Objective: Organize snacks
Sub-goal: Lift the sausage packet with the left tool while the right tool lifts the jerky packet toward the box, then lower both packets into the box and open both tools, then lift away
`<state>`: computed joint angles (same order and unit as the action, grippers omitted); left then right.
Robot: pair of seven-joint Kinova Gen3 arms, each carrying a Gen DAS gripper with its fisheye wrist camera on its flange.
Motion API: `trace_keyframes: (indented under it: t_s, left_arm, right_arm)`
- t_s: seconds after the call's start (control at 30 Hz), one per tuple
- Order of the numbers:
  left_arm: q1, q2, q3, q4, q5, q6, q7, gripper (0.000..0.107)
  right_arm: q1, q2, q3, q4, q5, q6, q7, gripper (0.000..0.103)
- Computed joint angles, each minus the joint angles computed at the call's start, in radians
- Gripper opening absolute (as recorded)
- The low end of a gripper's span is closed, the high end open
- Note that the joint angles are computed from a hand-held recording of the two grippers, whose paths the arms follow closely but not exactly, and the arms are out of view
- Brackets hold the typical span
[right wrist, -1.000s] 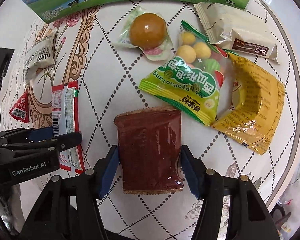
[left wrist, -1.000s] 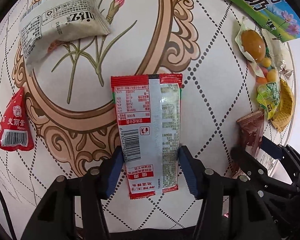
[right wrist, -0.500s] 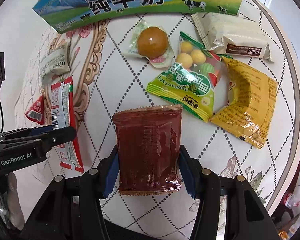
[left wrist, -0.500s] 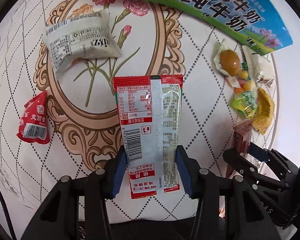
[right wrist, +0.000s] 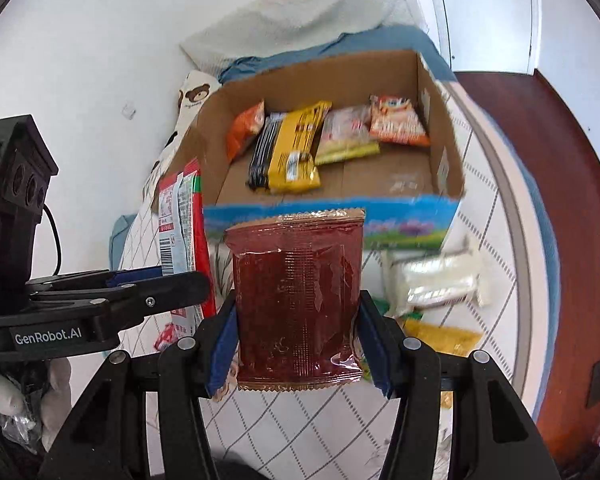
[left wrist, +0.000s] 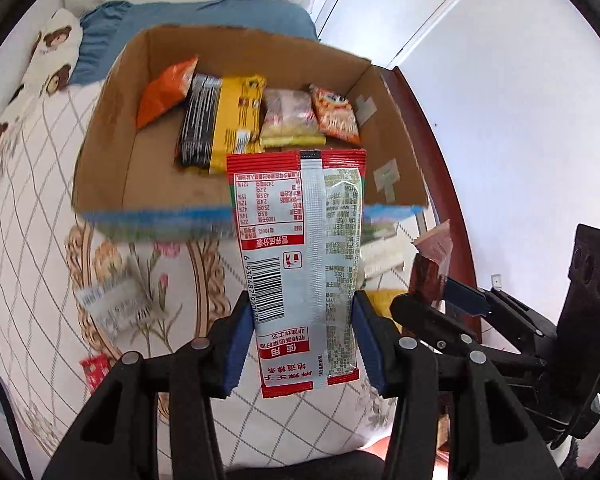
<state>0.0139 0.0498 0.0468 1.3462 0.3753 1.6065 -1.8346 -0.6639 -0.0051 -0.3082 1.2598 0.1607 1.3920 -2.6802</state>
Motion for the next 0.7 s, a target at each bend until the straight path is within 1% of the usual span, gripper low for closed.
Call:
trace_keyframes:
  t_s: [0.03, 0.07, 0.1, 0.13, 0.2, 0.27, 0.37, 0.47, 0.57, 0.6, 0.63, 0.67, 0.7]
  left_arm:
    - [0.005, 0.029, 0.031, -0.046, -0.021, -0.01, 0.021, 0.046]
    - [0.028, 0.064, 0.043, -0.093, -0.041, -0.021, 0.045, 0.046]
    - [0.07, 0.111, 0.061, -0.139, -0.061, -0.036, 0.086, 0.046]
    - [0.092, 0.156, 0.075, -0.185, -0.087, -0.035, 0.12, 0.046]
    - [0.11, 0.248, 0.109, -0.278, -0.11, -0.008, 0.173, 0.046]
    - [0.15, 0.335, 0.115, -0.371, -0.147, 0.02, 0.205, 0.046]
    - [0.182, 0.466, 0.121, -0.51, -0.166, 0.094, 0.259, 0.046]
    - [0.217, 0.579, 0.095, -0.649, -0.156, 0.197, 0.3, 0.046]
    - [0.24, 0.673, 0.086, -0.773, -0.16, 0.308, 0.318, 0.047]
    - [0.243, 0.69, 0.087, -0.791, -0.158, 0.324, 0.322, 0.048]
    - [0.245, 0.697, 0.083, -0.79, -0.159, 0.324, 0.324, 0.052]
    - [0.249, 0.701, 0.078, -0.789, -0.164, 0.319, 0.329, 0.054]
    - [0.25, 0.704, 0.073, -0.787, -0.165, 0.308, 0.328, 0.063]
  right_arm:
    - [0.007, 0.01, 0.008, -0.03, 0.024, 0.023, 0.023, 0.058]
    - [0.013, 0.028, 0.018, -0.069, 0.043, 0.052, 0.054, 0.058]
    - [0.024, 0.044, 0.033, -0.098, 0.046, 0.067, 0.084, 0.058]
    - [0.041, 0.063, 0.053, -0.126, 0.036, 0.075, 0.122, 0.058]
    - [0.061, 0.107, 0.084, -0.185, 0.028, 0.111, 0.182, 0.058]
    - [0.09, 0.153, 0.115, -0.223, -0.002, 0.128, 0.243, 0.058]
    - [0.137, 0.208, 0.153, -0.256, -0.065, 0.138, 0.31, 0.058]
    - [0.166, 0.239, 0.175, -0.25, -0.102, 0.14, 0.35, 0.058]
    - [0.19, 0.285, 0.186, -0.261, -0.149, 0.147, 0.383, 0.059]
    - [0.189, 0.296, 0.19, -0.264, -0.158, 0.154, 0.38, 0.065]
    - [0.199, 0.315, 0.19, -0.279, -0.174, 0.169, 0.393, 0.082]
    - [0.207, 0.336, 0.188, -0.28, -0.183, 0.177, 0.405, 0.084]
    - [0.196, 0.35, 0.197, -0.293, -0.177, 0.194, 0.41, 0.088]
